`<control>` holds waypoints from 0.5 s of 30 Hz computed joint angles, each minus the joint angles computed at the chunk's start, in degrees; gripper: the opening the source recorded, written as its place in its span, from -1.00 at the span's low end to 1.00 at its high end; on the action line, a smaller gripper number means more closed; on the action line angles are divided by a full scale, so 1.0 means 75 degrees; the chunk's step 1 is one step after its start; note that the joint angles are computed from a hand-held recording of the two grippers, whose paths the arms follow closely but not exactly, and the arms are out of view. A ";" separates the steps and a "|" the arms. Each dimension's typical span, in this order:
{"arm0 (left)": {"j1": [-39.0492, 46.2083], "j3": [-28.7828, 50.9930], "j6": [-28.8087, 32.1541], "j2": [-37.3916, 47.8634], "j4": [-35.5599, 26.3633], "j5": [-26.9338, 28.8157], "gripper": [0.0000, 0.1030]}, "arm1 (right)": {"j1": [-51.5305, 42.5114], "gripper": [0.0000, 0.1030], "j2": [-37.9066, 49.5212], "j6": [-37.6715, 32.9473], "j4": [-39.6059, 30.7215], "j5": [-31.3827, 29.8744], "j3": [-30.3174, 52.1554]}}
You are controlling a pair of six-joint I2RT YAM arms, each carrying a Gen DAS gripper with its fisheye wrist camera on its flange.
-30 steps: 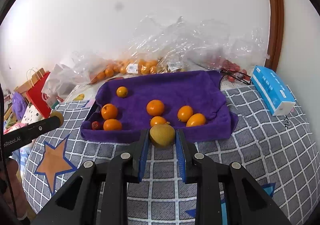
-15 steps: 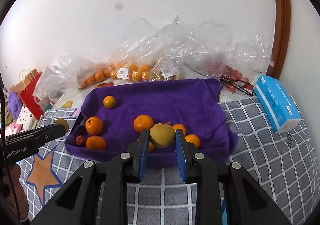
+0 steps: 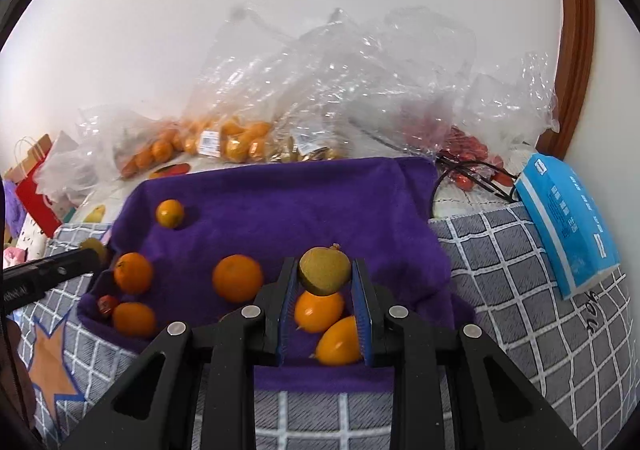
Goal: Organize fruits
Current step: 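Carry both yellow-green fruits over the purple towel and lower them, then open both grippers to release the fruits onto the towel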
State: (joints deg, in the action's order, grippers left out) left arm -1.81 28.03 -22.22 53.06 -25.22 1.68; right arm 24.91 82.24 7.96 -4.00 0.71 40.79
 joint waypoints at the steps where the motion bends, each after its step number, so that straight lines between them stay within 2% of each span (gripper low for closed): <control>1: 0.0224 -0.0002 0.0124 0.0116 0.0099 0.0145 -0.50 | -0.0064 -0.48 0.0133 -0.0034 0.0125 0.0000 0.0037; 7: 0.0304 0.0247 0.0318 0.1100 0.0778 0.0471 -0.50 | -0.0278 -0.48 0.1055 -0.0046 0.0519 -0.0181 0.0453; 10: -0.0005 0.0531 0.0274 0.1742 0.1077 0.0058 -0.50 | -0.0365 -0.48 0.1571 -0.0037 0.0585 -0.0318 0.0720; 15: 0.0117 0.0888 0.0229 0.2745 0.1403 0.0084 -0.50 | -0.0379 -0.48 0.2031 -0.0022 0.0688 -0.0461 0.0895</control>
